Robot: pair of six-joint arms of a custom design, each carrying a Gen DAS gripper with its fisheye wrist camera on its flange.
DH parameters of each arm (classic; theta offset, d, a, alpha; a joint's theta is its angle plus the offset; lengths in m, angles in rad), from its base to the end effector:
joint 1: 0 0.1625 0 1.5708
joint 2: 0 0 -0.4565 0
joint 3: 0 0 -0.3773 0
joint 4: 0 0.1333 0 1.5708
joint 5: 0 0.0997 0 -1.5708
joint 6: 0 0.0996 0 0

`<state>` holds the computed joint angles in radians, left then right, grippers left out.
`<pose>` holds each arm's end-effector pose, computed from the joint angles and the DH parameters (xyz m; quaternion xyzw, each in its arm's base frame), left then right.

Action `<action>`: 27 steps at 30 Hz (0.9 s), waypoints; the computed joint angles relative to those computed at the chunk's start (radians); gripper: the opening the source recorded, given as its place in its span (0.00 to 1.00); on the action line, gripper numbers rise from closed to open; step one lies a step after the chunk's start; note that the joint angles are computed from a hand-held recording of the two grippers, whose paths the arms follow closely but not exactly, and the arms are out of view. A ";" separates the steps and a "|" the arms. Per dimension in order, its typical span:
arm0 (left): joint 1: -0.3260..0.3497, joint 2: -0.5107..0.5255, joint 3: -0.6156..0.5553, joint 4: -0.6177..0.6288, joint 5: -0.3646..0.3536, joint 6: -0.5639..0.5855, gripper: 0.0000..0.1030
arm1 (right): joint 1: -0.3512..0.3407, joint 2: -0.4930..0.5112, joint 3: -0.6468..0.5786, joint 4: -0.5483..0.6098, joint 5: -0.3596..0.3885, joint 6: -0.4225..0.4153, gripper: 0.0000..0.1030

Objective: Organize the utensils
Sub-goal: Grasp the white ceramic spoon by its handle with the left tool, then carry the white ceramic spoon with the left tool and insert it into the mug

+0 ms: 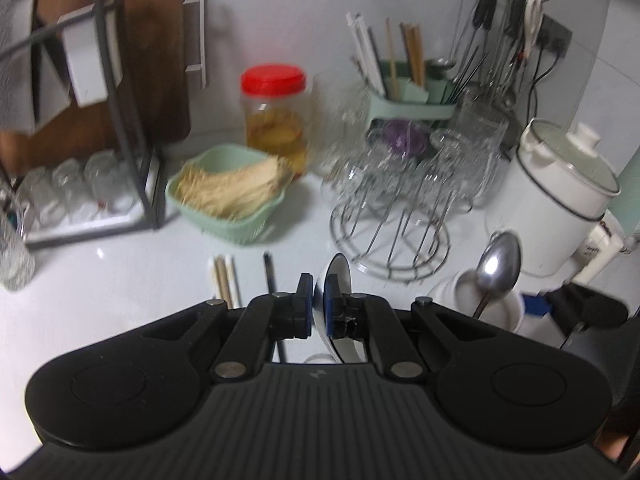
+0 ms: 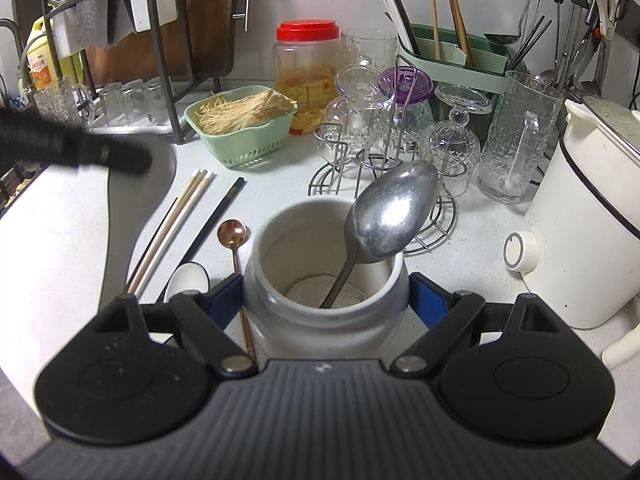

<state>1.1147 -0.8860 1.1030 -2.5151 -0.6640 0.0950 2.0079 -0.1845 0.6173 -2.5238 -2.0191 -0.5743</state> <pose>-0.1501 -0.7868 0.4553 0.0787 0.8509 -0.3881 0.3453 0.4721 -0.7975 0.0597 0.4064 -0.8520 0.2354 0.2315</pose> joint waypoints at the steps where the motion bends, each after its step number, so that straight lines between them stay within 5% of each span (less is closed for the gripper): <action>1: -0.004 0.007 -0.015 -0.001 -0.001 0.013 0.07 | 0.000 -0.001 0.002 -0.003 0.001 -0.001 0.87; 19: -0.004 0.245 -0.455 0.117 -0.149 0.222 0.07 | 0.002 0.008 -0.014 0.009 -0.003 0.003 0.87; 27: 0.007 0.286 -0.507 0.195 -0.178 0.243 0.07 | 0.002 0.008 -0.009 0.000 0.006 0.002 0.87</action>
